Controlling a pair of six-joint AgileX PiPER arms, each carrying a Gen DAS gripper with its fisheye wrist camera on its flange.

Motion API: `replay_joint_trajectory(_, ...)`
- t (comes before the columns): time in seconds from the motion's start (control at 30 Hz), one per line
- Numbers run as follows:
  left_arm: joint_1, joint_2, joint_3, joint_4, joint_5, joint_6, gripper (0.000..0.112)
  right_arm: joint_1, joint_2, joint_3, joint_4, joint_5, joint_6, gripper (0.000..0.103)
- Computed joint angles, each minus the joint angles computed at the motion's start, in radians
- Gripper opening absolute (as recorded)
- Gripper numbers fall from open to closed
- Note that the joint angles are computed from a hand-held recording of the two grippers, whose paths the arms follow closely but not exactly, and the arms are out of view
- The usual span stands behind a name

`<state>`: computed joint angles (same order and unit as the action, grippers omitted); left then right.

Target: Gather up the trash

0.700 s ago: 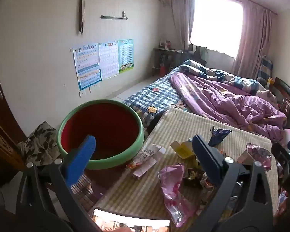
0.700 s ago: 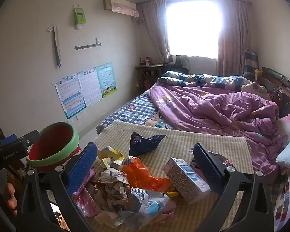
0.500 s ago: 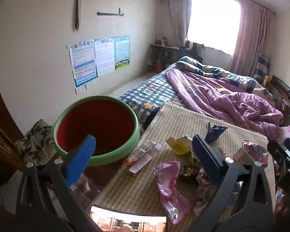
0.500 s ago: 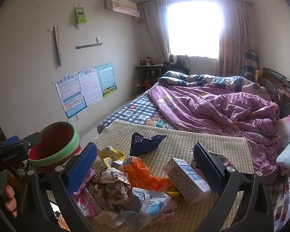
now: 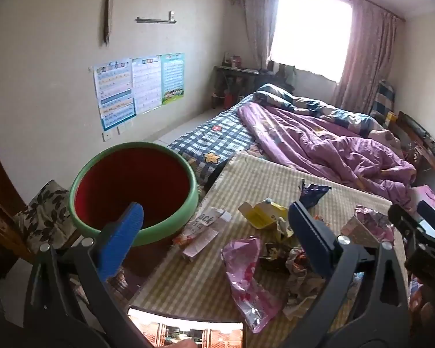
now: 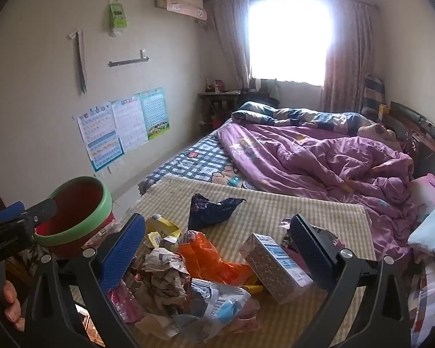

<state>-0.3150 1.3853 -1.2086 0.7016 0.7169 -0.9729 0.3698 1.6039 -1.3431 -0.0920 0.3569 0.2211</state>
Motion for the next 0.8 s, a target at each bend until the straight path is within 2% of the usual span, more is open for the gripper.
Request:
replay_joint_trajectory(0.2,-0.011,0.01,-0.007,-0.014,-0.018,0.036,0.098,-0.014,0.001,-0.003,0.004,0.012,-0.005,0.096)
replay_joint_trajectory(0.8,-0.017,0.025,-0.021,-0.007,0.011,0.026,0.098,-0.018,0.008,-0.007,-0.005,0.012,0.0,0.096)
